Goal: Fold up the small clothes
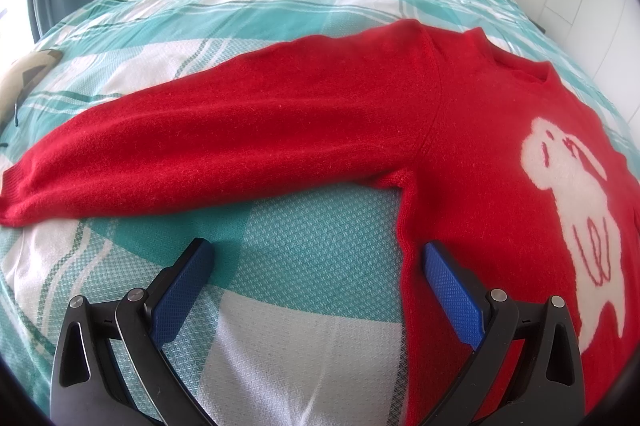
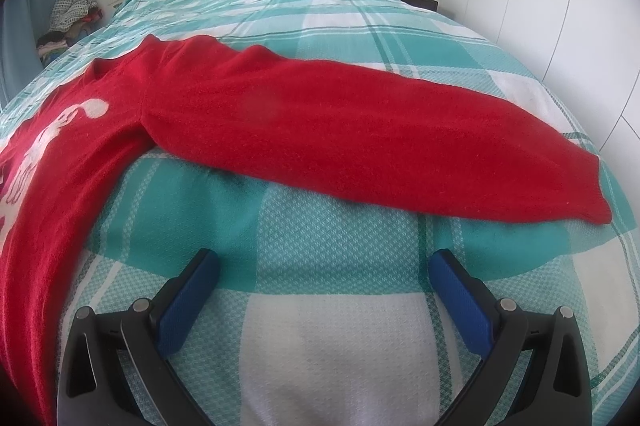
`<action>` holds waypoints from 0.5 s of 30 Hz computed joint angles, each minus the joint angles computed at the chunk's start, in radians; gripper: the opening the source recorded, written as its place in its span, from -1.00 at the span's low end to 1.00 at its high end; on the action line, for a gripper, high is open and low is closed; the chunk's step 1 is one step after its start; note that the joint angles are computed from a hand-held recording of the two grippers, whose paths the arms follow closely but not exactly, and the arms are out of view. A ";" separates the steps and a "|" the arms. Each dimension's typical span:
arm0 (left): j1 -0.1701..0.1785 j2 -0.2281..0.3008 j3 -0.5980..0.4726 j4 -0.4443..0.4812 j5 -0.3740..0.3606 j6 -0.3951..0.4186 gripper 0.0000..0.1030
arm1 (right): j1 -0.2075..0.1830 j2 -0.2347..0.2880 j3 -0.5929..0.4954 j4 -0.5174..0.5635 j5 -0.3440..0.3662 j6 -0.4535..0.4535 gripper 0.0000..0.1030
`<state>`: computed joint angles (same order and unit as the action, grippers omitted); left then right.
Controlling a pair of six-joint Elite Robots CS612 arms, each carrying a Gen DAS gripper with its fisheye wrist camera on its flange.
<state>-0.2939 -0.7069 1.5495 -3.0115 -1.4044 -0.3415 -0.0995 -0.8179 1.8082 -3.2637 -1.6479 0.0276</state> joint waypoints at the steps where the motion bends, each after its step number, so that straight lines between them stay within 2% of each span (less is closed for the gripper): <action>1: 0.000 0.000 0.000 -0.001 0.001 0.000 0.99 | 0.001 0.000 0.001 -0.002 -0.003 -0.001 1.00; 15: -0.001 0.000 0.000 0.000 0.001 -0.001 0.99 | -0.002 -0.001 -0.001 0.000 0.002 -0.002 1.00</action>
<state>-0.2947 -0.7072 1.5499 -3.0114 -1.4033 -0.3426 -0.1019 -0.8185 1.8077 -3.2640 -1.6461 0.0253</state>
